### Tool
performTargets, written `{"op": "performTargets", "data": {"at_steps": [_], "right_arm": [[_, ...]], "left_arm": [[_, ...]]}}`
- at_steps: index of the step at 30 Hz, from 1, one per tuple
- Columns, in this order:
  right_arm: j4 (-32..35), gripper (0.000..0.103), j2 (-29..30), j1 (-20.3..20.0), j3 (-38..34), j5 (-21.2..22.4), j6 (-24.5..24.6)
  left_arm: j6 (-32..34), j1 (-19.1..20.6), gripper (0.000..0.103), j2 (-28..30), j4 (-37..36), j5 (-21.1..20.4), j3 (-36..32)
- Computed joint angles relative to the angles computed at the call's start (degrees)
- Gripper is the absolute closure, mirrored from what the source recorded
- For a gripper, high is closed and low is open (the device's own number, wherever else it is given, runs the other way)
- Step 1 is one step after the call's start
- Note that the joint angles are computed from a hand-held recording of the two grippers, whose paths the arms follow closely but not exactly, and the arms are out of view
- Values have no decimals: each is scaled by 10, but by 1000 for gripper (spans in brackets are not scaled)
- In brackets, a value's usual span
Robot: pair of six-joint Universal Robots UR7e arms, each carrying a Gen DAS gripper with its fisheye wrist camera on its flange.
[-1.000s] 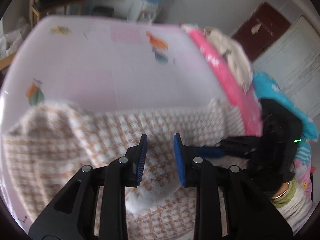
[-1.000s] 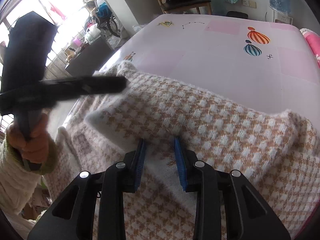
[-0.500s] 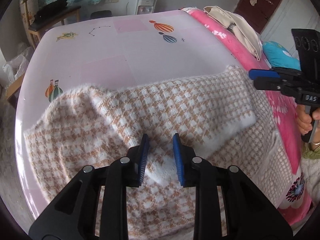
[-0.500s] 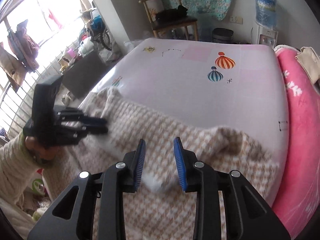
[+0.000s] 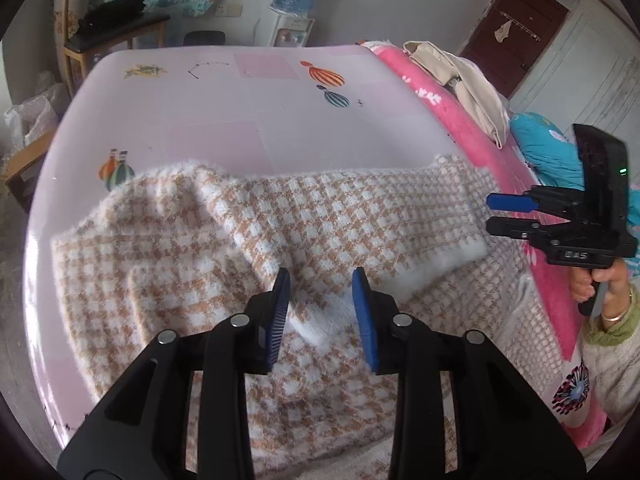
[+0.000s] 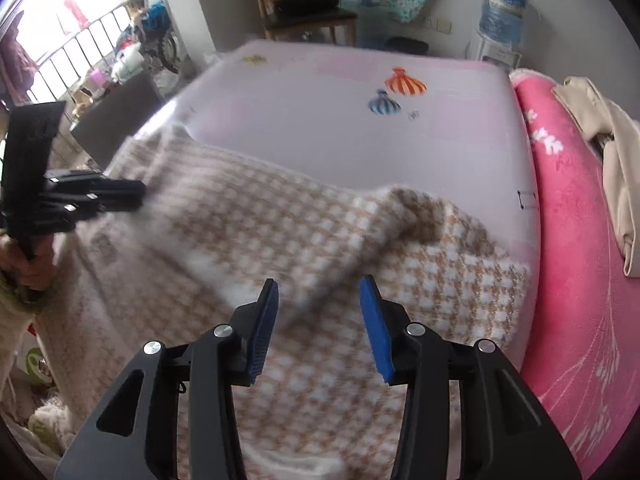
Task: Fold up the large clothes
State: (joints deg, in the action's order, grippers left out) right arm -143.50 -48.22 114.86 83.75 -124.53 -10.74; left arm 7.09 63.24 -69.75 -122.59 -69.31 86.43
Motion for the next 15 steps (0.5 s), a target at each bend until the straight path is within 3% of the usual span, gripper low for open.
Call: {"op": "performTargets", "data": {"at_steps": [6, 9, 11, 15], "right_arm": [[-34, 54, 65, 23, -49, 25, -48], [-7, 54, 100, 17, -75, 6, -41], [10, 54, 98, 10, -64, 4, -15], [-8, 54, 39, 12, 9, 44, 20]], "left_arm": [[-34, -28, 69, -80, -14, 38, 61], [-66, -41, 68, -134, -12, 74, 100], [-84, -46, 68, -175, -7, 98, 127], [-116, -42, 65, -246, 8, 118, 173]]}}
